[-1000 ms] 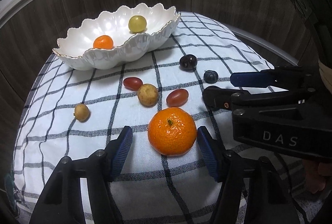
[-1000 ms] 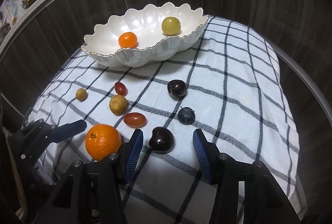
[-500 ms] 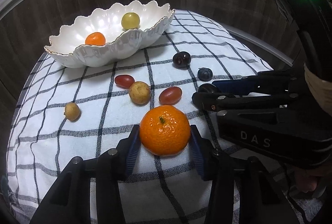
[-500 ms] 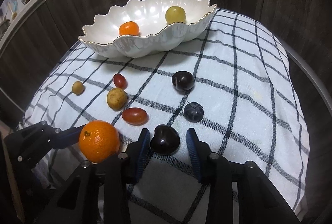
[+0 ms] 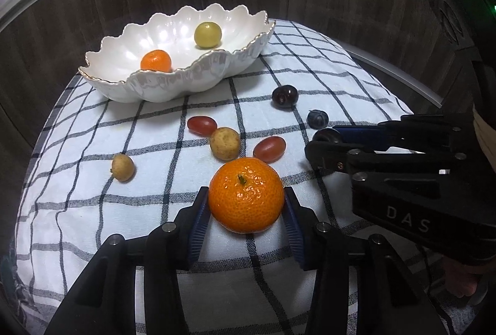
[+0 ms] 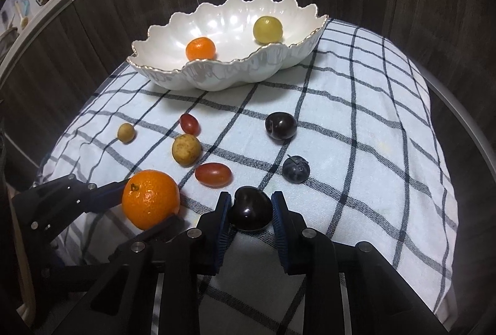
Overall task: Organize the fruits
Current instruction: 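Lift the mandarin and plum with both grippers over the white bowl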
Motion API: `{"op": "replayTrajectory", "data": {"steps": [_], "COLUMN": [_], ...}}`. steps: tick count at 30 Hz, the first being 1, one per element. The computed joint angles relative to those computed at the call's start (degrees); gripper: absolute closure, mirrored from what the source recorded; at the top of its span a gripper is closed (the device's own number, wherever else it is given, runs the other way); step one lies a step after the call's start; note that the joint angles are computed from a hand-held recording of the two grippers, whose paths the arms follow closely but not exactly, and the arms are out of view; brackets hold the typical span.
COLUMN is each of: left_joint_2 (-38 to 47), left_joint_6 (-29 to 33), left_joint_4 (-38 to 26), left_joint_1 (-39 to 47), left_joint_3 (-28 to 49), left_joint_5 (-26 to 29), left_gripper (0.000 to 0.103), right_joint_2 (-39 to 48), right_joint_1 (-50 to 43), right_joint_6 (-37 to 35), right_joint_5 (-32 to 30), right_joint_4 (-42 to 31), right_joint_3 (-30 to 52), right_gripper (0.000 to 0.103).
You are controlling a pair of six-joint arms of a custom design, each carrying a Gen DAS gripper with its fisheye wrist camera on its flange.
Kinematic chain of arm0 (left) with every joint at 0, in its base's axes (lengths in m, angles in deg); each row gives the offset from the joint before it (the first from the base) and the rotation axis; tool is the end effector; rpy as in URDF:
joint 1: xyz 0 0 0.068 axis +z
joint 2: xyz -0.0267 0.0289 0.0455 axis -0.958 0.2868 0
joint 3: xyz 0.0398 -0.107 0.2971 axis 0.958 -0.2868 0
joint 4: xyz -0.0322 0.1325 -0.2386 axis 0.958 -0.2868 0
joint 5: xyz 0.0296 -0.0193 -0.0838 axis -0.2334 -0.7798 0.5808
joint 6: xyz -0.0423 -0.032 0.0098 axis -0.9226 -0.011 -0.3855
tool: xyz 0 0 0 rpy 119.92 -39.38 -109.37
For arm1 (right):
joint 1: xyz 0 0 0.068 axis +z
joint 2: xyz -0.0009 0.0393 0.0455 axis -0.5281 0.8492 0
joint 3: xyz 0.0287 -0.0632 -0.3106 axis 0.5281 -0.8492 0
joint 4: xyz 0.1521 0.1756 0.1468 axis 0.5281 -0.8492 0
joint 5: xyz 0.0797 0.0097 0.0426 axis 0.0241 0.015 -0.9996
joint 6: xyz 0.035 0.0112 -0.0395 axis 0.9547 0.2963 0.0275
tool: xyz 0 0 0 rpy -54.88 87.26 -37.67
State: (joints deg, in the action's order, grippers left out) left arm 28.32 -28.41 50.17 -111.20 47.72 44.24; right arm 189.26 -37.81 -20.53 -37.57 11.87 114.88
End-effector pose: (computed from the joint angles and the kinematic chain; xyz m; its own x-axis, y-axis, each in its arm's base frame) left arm 0.2683 -0.1951 0.1428 -0.7815 0.1165 -0.6129 0.1477 0.9890 -0.0003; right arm 0.3316 -0.0205 0.1511 -0.7620 -0.2853 -0.5814 -0.4280 0.8956 0.1214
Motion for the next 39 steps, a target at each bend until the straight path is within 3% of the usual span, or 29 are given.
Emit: {"op": "replayTrajectory", "data": {"steps": [39], "left_joint_2": [-9.90], "left_joint_6": [3.39], "left_joint_4": [-4.42], "left_joint_1": [8.35], "left_joint_3": [-0.21], "left_joint_5": [0.98], "left_gripper": [0.058], "right_joint_2": [-10.04], "right_joint_1": [3.60], "right_joint_6": [6.60], "right_joint_5": [2.90], "right_joint_4": [-1.21], "right_joint_3": [-0.31], "right_gripper": [0.075]}}
